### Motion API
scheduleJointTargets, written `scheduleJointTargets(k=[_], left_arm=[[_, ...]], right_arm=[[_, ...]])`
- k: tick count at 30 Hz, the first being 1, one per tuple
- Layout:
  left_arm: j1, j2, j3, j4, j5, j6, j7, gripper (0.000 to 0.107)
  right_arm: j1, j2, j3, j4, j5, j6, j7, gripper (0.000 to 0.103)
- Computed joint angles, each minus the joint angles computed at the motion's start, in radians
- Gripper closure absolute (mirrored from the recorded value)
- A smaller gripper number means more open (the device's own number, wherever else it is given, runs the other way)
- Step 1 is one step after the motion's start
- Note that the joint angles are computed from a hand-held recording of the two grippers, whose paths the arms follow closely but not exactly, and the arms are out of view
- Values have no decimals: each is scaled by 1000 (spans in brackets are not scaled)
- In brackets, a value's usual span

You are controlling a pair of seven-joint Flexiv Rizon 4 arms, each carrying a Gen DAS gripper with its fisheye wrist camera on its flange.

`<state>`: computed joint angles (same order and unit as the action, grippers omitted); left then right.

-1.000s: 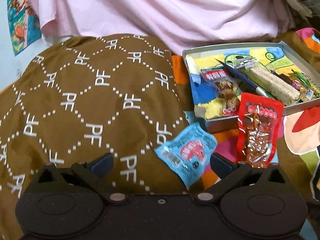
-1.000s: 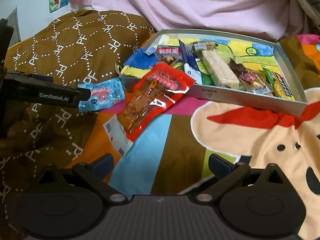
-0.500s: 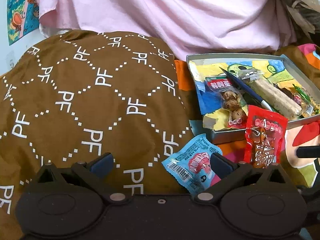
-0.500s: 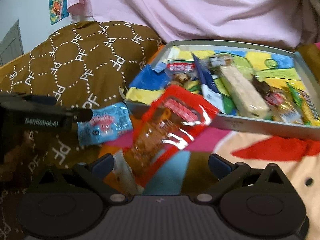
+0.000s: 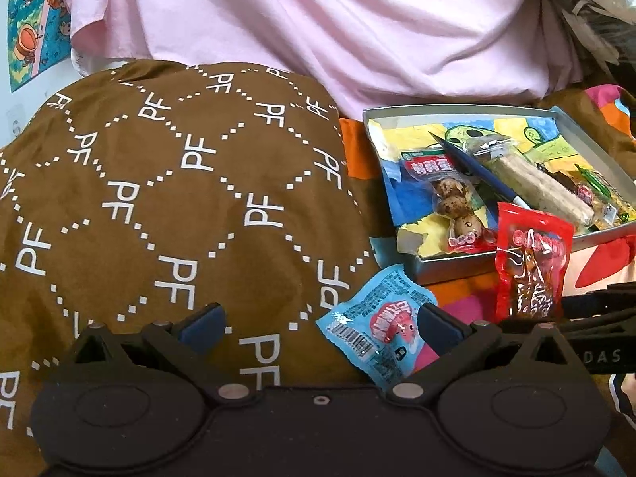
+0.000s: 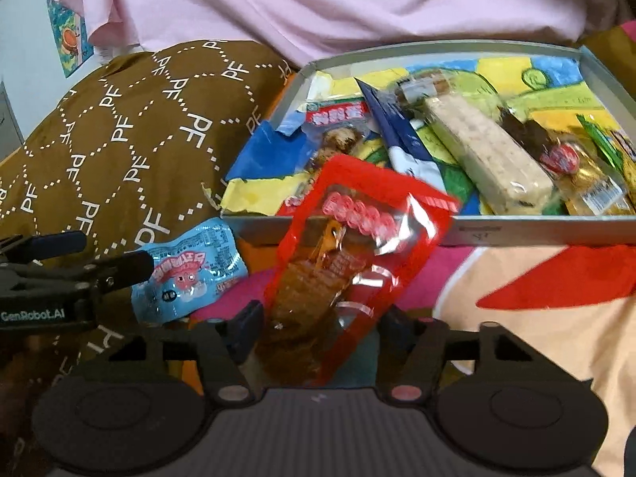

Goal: Organize snacks
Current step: 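Grasp the red spicy strip packet with the right tool while the left tool grasps the blue candy packet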

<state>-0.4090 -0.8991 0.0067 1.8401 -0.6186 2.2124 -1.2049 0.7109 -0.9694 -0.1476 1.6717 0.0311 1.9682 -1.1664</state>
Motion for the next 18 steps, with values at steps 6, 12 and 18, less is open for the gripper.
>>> scheduleJointTargets(k=[6,12,18], left_arm=[[-2,-8,3,-4,46,3,36,4],[33,-10,-26,-9,139,-32,45,5],[-21,-74,38,-90,153,-32,154,4]], right_arm=[[-31,47,27,83,9,21,0,55],[7,112,-25,198,42,45,-58,57],[79,138,-88,267,97,76,-175,74]])
